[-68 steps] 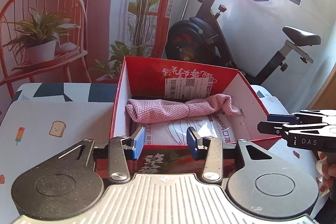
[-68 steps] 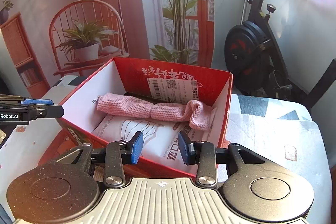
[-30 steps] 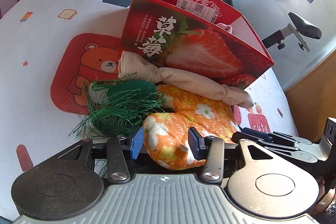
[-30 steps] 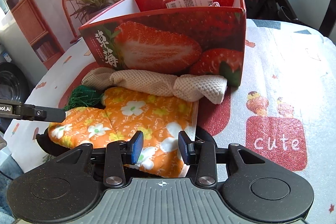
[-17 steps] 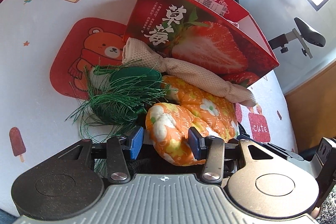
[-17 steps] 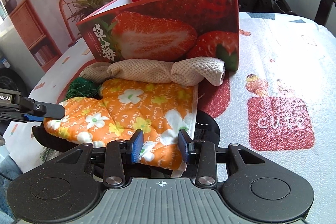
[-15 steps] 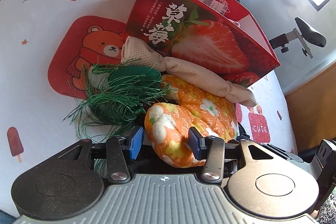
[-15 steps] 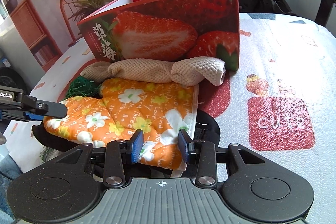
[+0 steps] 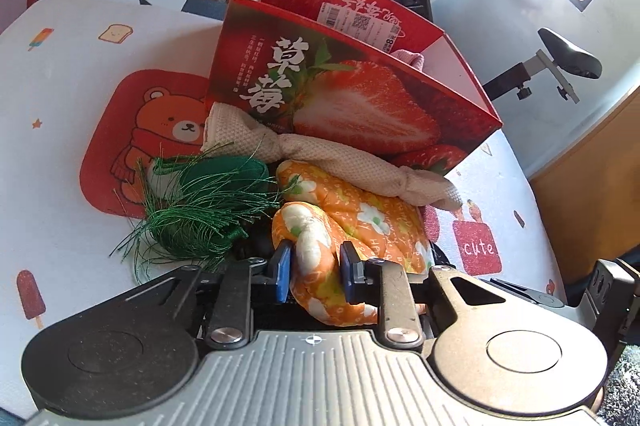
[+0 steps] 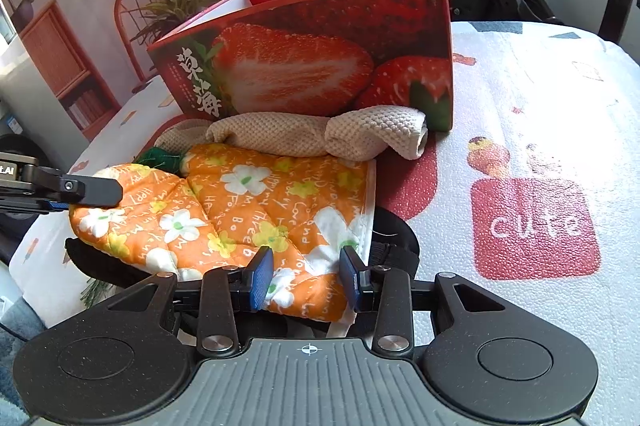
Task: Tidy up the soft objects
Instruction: 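Move both tools down to the orange floral cloth in front of the box, then close the left tool on the orange cloth edge while the right tool grips it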
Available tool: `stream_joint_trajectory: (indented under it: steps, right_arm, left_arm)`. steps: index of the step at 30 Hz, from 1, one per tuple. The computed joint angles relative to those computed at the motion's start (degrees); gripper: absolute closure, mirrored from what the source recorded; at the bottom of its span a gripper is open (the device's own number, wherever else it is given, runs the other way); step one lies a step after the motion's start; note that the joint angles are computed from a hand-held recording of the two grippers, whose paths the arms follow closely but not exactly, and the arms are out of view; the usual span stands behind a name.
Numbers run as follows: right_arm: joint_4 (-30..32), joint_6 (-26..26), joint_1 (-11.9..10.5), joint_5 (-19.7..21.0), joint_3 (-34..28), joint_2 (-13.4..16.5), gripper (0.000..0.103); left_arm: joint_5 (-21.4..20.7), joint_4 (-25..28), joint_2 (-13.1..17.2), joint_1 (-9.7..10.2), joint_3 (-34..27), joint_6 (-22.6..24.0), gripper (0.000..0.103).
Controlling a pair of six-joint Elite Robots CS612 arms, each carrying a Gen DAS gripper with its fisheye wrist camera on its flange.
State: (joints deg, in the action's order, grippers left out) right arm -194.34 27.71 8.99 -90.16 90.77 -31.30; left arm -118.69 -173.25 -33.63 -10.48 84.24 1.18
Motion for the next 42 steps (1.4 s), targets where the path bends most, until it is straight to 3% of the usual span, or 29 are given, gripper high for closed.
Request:
stream_joint_trajectory:
  steps: [7, 16, 32, 42]
  right_arm:
    - [-1.2, 1.3, 0.1, -0.3, 1.0, -0.4, 0.068]
    - [-4.6, 3.2, 0.6, -1.8, 2.2, -0.5, 0.068]
    - [-6.2, 11.1, 0.8, -2.5, 4.4, -1.4, 0.050]
    - [-5.8, 15.5, 0.0, 2.5, 3.9, -1.0, 0.047]
  left_arm:
    - [0.2, 0.7, -1.1, 0.20, 2.4, -0.5, 0.080]
    - [0.8, -0.1, 0.7, 0.73, 1.8, -1.7, 0.079]
    - [-0.2, -1.5, 1.5, 1.13, 1.6, -1.4, 0.076]
    - [-0.9, -1.6, 1.8, 1.27, 1.4, -1.4, 0.076]
